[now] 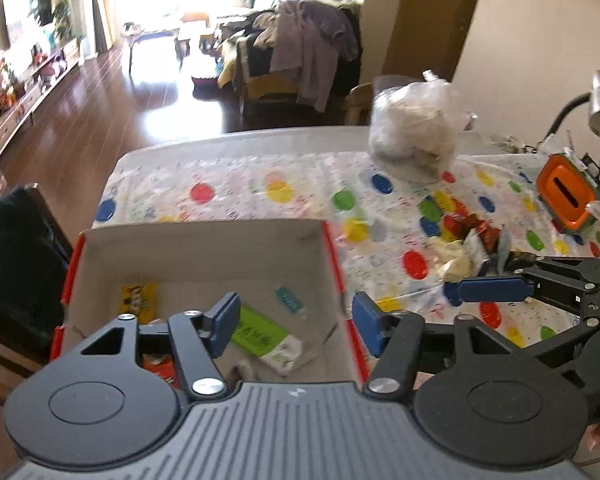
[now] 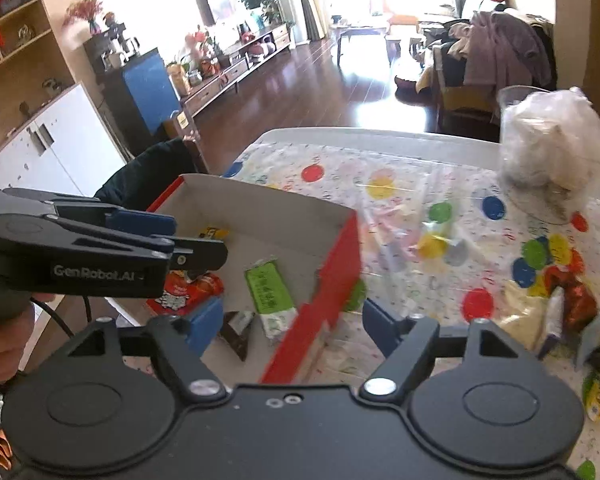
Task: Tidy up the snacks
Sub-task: 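Move both tools back to the snack pile, then grasp the black sesame packet with the right tool while the left tool grasps a thin white packet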
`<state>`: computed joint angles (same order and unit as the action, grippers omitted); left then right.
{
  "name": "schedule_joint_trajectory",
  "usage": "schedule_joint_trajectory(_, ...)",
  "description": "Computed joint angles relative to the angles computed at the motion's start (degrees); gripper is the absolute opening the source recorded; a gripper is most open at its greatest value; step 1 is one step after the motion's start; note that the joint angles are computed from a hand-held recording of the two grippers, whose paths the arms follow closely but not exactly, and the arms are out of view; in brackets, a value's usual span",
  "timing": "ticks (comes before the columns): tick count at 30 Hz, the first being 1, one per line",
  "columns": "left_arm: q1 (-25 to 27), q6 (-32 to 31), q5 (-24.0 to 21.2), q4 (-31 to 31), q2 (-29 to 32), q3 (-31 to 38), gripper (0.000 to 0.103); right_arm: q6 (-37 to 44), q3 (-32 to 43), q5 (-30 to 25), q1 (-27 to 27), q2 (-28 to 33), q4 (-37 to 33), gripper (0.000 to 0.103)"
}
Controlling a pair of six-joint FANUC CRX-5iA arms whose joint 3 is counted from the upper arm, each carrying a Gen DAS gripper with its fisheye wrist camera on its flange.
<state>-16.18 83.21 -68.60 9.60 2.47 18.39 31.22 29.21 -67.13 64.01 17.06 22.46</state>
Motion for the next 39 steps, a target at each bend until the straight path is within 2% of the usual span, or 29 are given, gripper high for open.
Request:
schedule_joint_trajectory(4, -2.98, 0.34, 1.89, -0.41, 0.20, 0.28, 0.062, -4.07, -8.40, 2.58, 0.28, -5.83, 2.53, 0.082)
schedule_joint_trajectory(6, -4.61, 0.68, 3.08, -0.62, 0.55, 0.53, 0.068, -5.99, -11.93, 3.07, 0.38, -8.46, 3.67, 0.084)
schedule_joint_trajectory(8, -6.19, 1.46, 3.77, -1.00, 1.13, 1.10, 0.070, -7.89, -15.63, 3.79, 0.33, -11.35, 4.53, 0.084)
schedule_joint_trajectory(16, -12.12, 2.88, 3.83, -1.18, 6.55, 5.89, 0.072, -14.51, -27.75, 4.08, -0.49, -21.19, 7.14, 0.088)
schedule_joint_trajectory(18, -13.57, 3.18, 4.42, -1.35, 8.01, 6.94, 0.078, -15.81, -30.27, 3.64, -0.89, -23.30, 7.55, 0.094)
schedule_joint_trajectory(20, -14.79, 3.46, 5.02, -1.36, 9.41, 7.82, 0.079, -17.09, -32.79, 3.35, -1.11, -25.26, 8.51, 0.097)
schedule_joint_trajectory(28, -19.92, 3.24, 8.16, -4.34, 15.05, 12.21, 0.083, -16.29, -40.91, 0.66, -2.80, -31.14, 9.68, 0.100)
schedule_joint_trajectory(34, -21.92, 2.94, 6.14, -4.26, 20.51, 17.49, 0.083, -14.51, -45.19, 1.90, -6.43, -33.87, 7.44, 0.100)
schedule_joint_trajectory(39, -23.03, 3.61, 4.07, -4.75, 25.14, 22.61, 0.083, -8.20, -46.52, 4.49, -10.80, -34.16, 4.82, 0.100)
